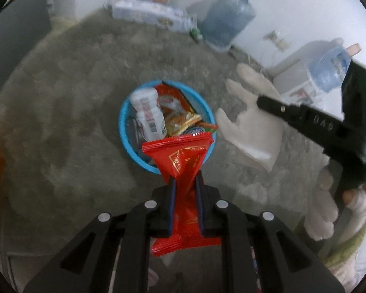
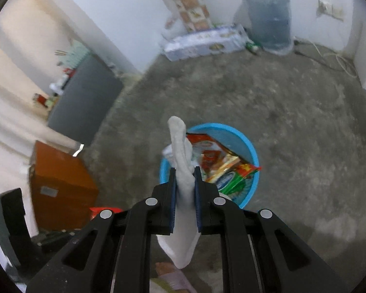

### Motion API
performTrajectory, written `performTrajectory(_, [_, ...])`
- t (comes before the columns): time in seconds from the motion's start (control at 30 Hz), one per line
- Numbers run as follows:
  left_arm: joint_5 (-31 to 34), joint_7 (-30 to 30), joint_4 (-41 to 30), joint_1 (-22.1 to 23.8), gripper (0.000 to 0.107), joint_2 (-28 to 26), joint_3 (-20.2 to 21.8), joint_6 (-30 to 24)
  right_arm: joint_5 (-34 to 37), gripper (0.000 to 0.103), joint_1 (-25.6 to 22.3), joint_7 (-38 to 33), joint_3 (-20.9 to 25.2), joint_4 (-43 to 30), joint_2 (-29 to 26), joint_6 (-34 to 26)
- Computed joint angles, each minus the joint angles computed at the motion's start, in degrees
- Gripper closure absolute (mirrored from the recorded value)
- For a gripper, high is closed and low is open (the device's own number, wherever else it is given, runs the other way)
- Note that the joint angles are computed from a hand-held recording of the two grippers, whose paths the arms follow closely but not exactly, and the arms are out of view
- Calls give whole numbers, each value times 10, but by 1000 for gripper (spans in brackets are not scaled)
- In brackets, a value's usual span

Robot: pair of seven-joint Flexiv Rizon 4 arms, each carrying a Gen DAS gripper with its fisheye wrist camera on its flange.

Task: Collect trash
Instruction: 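Carry wrapper and glove to the wastebasket and open both tools over it, then move both tools back to the table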

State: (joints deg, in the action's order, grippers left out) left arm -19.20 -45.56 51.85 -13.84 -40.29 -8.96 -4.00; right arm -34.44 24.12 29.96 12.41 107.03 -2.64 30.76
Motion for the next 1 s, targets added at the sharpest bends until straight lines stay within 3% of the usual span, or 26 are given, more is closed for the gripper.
performTrajectory(0.17, [18, -34, -27, -34, 84, -54, 1, 9, 19, 87, -25, -19, -19, 26, -19, 49])
performTrajectory(0.23, [22, -43, -19, -44, 70, -63, 1, 31, 22, 80, -34, -30, -26, 35, -33, 78])
performTrajectory(0.3, [24, -65, -24, -50, 60, -76, 4, 42, 39, 62, -40, -48, -31, 39, -49, 104])
performTrajectory(0.4, [22, -106, -49, -53, 48, -99, 5, 38, 62, 60, -41, -71, -35, 36, -66, 109])
performTrajectory(0.53, [12, -129, -78, -46, 48, -118, 0, 16, 58, 57, -37, -52, -39, 54, -59, 120])
performTrajectory(0.73, [2, -138, -86, -37, 48, -119, -4, 24, 39, 56, -39, -22, -36, 68, -34, 103])
performTrajectory(0.87, [-23, -135, -46, -17, 48, -85, -13, 68, 21, 56, -35, -8, -27, 62, -17, 75])
performTrajectory(1.0, [-64, -126, -21, 17, 48, -46, -25, 64, -9, 50, -23, -9, -13, 40, 2, 29])
